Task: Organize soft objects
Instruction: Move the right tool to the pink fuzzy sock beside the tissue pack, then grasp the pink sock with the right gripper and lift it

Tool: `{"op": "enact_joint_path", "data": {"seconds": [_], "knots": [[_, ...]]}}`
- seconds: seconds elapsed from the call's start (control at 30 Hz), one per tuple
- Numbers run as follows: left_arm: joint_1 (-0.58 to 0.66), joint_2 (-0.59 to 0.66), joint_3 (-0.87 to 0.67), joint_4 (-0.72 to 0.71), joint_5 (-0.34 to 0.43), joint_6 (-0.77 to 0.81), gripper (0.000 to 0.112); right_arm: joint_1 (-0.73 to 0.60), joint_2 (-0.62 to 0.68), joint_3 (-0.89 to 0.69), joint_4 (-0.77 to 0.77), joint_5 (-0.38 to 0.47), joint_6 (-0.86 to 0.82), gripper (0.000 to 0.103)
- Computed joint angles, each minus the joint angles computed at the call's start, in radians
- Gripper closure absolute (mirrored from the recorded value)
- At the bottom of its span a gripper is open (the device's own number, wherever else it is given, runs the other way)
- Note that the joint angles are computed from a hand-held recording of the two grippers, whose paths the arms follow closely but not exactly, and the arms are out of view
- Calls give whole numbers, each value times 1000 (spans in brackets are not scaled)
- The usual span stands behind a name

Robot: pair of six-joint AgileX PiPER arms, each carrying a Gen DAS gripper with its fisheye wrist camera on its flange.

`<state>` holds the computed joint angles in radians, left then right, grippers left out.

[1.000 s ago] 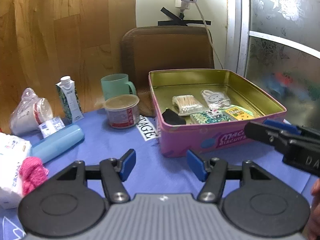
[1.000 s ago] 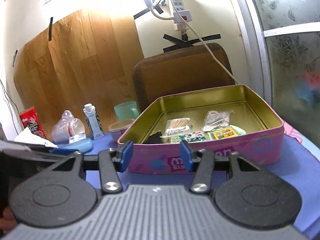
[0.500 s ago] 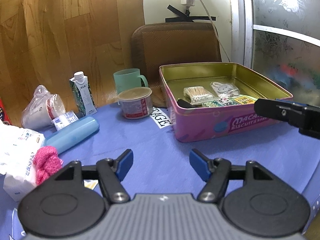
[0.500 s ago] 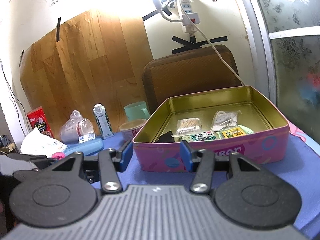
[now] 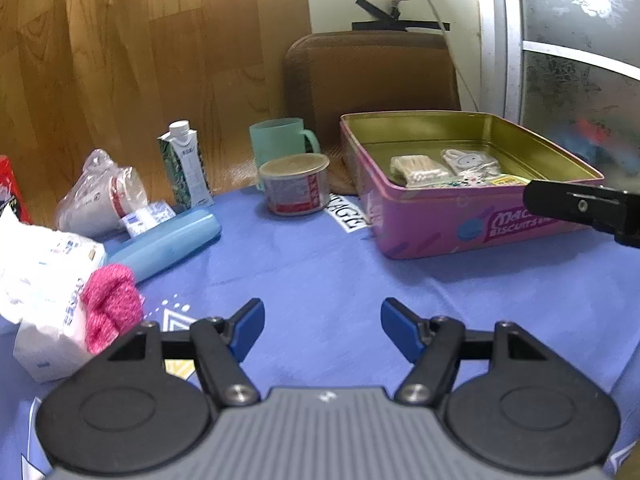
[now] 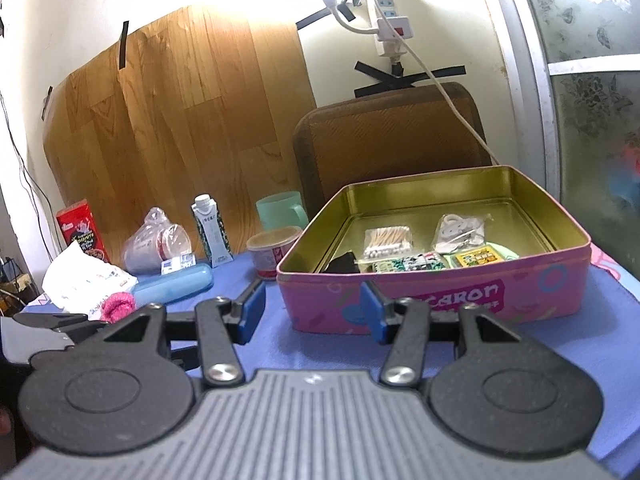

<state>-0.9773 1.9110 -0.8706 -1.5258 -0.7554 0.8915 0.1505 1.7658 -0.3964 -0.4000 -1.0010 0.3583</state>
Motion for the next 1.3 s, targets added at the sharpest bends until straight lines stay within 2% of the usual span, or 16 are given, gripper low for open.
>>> {"op": "enact_joint_path", "data": {"seconds": [0.2,0.33,0.57,0.67,0.8,0.9,0.97,1.07,1.17,1.23,1.3], "knots": [[16,-1,39,39,4,-60,45,34,11,-10,29,15,-23,44],[25,-9,111,150,0,-183,42,56,17,-25,41,42,-29,44],[25,-37,319,286,-100,-429,41,141,44,-81,72,120,-65,44],[24,-54,402,277,-167,-488,41,200,69,-138,63,175,-58,44],[9,-44,472,249,-264,-555,38,274,117,-263,-32,267,24,44],[46,-50,538,349,-279,-710,38,332,175,-424,-184,372,177,44],[39,-39,575,386,-336,-810,38,361,221,-535,-323,420,313,44],[33,-32,585,402,-358,-848,38,416,311,-721,-547,502,533,44],[26,-14,588,417,-385,-869,38,464,413,-913,-818,587,833,43],[16,-4,591,418,-400,-883,38,475,490,-1028,-981,597,1032,43],[11,-5,594,417,-403,-891,37,469,550,-1120,-1153,552,1232,44]]}}
